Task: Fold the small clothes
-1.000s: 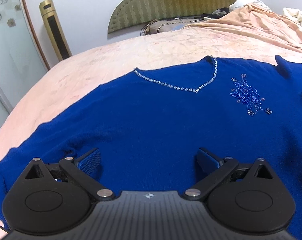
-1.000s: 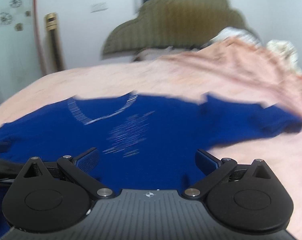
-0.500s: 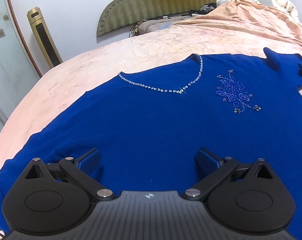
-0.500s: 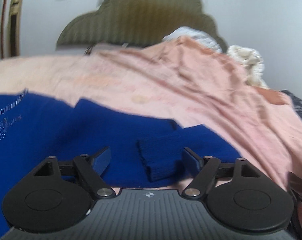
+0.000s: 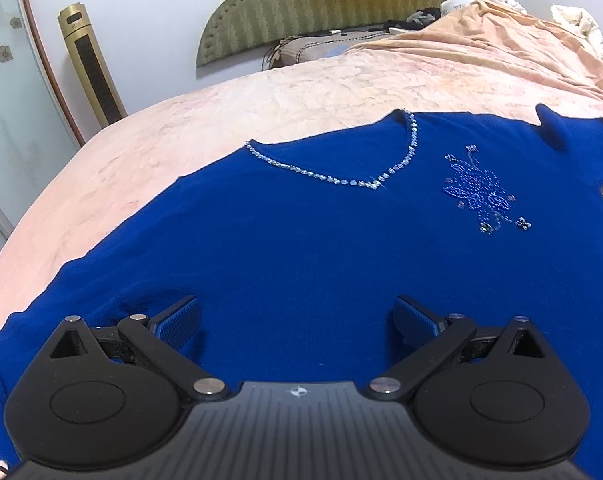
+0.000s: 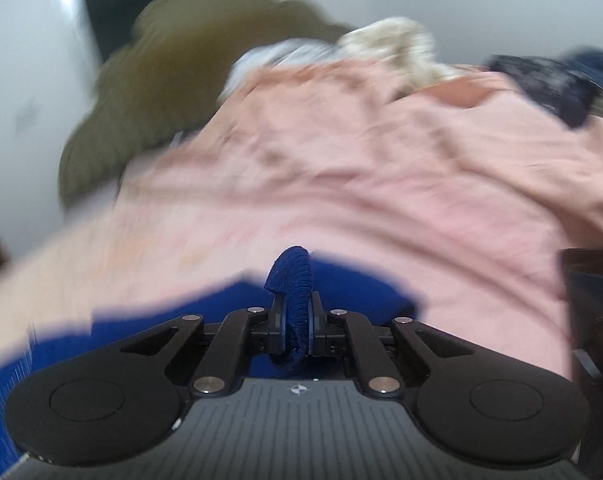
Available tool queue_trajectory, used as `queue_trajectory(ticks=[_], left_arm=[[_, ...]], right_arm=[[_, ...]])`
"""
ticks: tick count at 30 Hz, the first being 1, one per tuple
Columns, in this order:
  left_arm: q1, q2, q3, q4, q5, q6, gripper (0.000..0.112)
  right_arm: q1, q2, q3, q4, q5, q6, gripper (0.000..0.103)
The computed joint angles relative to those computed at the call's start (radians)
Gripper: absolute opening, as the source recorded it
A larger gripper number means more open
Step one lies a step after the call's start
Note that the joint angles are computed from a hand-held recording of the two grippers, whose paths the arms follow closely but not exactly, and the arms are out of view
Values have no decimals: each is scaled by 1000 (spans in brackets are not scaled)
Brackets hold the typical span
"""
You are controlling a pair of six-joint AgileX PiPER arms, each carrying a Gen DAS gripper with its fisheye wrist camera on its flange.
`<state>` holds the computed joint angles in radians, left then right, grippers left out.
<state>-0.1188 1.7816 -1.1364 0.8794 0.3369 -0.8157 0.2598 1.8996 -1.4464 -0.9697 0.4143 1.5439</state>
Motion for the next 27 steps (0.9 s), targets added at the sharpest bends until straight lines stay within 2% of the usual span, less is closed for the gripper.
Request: queue_trajectory(ticks=[2, 3, 5, 8, 10, 11, 15, 19, 22, 24, 27], left_arm=[[10, -4, 2, 1, -3, -8, 103], [18, -4, -1, -9, -5, -2, 103], [30, -2, -6, -35, -5, 13, 103], [42, 6, -15, -70, 0, 38, 103], [47, 6, -16, -80, -2, 50, 103], [49, 5, -14, -75, -4, 48, 103], [57, -7, -5, -52, -15, 38, 103], [68, -23, 8, 5, -18, -12, 103], [91, -32, 12, -22, -27, 11, 103], [104, -39, 17, -27, -31, 18, 103], [124, -52, 36, 37, -35, -38, 103]], right_arm=[[-40, -56, 28, -67, 20, 115, 11], [-56, -81, 25, -90, 64, 136, 11], [-83, -116, 4, -91, 140, 110, 11], [-128, -167, 5, -77, 149, 76, 11], [-122, -175, -16, -41, 187, 15, 11], [-114, -183, -13, -31, 189, 2, 11], [-67, -205, 16, 91, 86, -22, 11], [-8, -167, -24, 462, -93, -276, 11], [64, -76, -104, 761, -201, -478, 12], [125, 19, -215, 961, -217, -618, 12], [203, 180, -438, 1261, -182, -832, 12]])
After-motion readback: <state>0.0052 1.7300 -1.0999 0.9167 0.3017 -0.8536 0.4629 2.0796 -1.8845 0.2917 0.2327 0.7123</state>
